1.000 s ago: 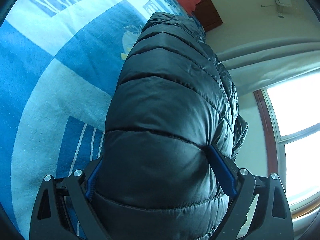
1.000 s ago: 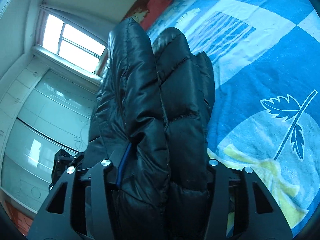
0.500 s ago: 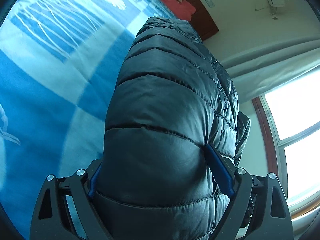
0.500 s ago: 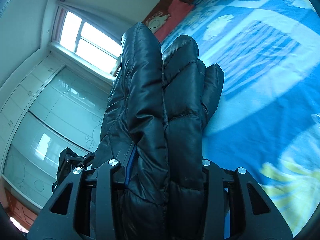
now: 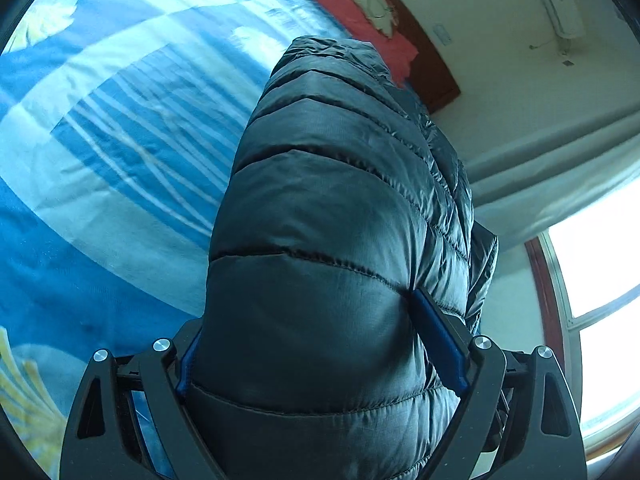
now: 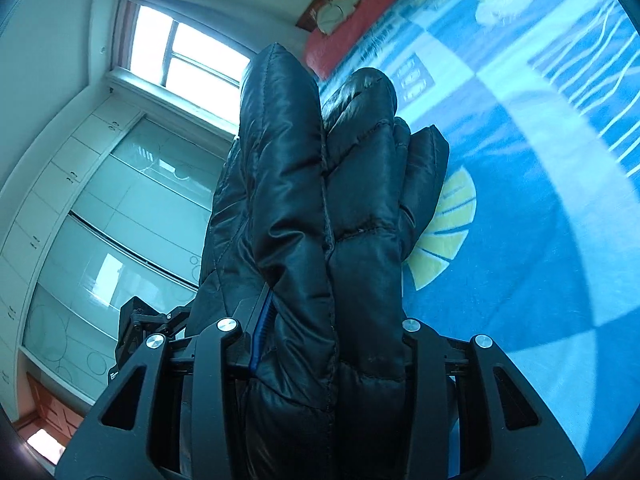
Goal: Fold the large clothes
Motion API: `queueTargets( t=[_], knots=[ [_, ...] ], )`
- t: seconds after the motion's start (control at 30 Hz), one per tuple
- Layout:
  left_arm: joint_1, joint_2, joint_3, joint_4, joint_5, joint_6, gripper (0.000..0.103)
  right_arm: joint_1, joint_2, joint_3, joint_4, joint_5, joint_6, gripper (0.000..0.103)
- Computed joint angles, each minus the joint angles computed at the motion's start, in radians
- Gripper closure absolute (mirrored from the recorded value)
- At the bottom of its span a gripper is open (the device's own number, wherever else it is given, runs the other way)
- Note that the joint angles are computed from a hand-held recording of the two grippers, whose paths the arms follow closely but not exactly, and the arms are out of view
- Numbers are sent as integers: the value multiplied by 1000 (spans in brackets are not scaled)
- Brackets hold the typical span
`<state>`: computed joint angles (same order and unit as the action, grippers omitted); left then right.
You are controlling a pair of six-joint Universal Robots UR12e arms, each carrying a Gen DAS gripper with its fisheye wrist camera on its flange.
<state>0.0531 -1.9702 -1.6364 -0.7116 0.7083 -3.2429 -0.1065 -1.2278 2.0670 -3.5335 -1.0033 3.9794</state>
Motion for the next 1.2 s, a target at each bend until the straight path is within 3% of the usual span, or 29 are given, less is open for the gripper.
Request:
queueTargets(
  t=[0.07, 0.23, 0.53, 0.67, 0.83, 1.07, 1.17, 1.2],
  knots=[
    [-1, -6, -2, 0, 5, 2, 15, -5, 13, 4, -25, 10, 23, 64],
    [8, -11, -8, 9, 0, 22, 15, 10, 12, -23, 24, -10, 12, 58],
    [36, 1, 17, -109, -29, 101, 15, 21, -54, -31, 185, -78, -91, 28],
    [55, 14, 4, -59, -27, 107, 15, 6, -63, -29, 169, -64, -81, 22],
    [49, -16, 51, -10, 6, 93, 15, -10, -53, -75, 212, -49, -81, 21],
    [9, -80, 147, -50, 40, 85, 15, -27, -3, -147, 266, -42, -12, 21],
    [-7, -85, 159, -45, 78, 93, 15, -27, 9, -156, 304, -49, 0, 45],
    [-11, -87, 163, -47, 88, 96, 15, -28, 14, -156, 298, -45, 15, 49]
  ],
)
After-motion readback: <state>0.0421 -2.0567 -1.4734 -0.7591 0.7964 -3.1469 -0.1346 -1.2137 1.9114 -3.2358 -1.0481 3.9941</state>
